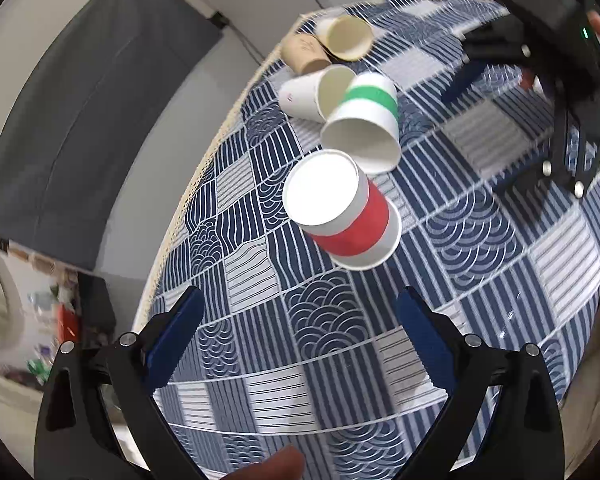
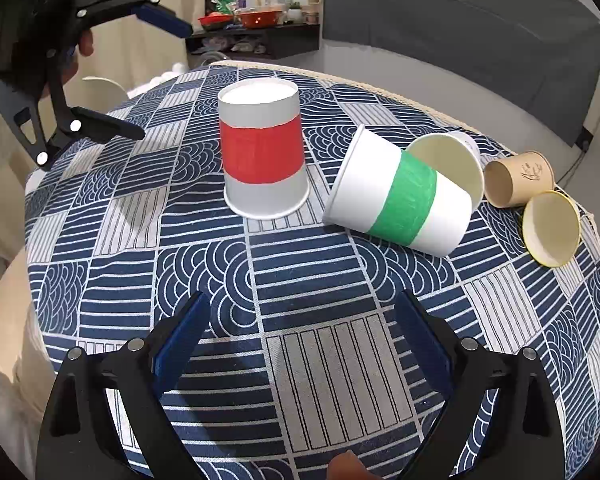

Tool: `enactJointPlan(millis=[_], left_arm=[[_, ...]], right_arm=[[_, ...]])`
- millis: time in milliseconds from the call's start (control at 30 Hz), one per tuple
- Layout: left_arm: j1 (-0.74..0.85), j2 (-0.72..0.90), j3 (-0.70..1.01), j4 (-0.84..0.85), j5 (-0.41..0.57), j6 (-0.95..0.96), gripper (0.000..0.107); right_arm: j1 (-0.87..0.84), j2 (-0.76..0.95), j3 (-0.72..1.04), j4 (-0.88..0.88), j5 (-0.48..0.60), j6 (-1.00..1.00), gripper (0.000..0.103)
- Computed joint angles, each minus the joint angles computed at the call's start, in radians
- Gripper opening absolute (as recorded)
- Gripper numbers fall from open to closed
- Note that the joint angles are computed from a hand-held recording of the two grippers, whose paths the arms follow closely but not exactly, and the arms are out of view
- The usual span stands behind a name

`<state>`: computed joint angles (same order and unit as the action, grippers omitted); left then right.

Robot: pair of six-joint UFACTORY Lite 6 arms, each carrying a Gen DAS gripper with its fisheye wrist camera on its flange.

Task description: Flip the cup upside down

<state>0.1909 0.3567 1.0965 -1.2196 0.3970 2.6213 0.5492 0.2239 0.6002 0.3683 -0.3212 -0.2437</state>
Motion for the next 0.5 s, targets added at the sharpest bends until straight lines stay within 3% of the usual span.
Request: enactJointPlan(millis=[200,267,433,500], left_arm=[[0.029,0.009,-0.068,-0.312,0.029,0.12,0.096],[0.034,0.016,-0.092,-0.419,0.025,0.18,0.097],[0.085,0.022,-0.126,-0.466,0.075,0.11,0.097],[0.097,0.006,-0.177,-0.604,0.08,0.183,0.097]], right_arm=[[0.058,-0.032,-0.034,0.207,-0.039,-0.16,0.089],[0.066,-0.051,-0.054,0.211,-0.045,-0.152,0.09],[0.099,-0.075,-0.079,0.234,-0.064,-0.137,0.091],[0.096,-0.072,-0.085,0.169,-0.076,-0.073,0.091]])
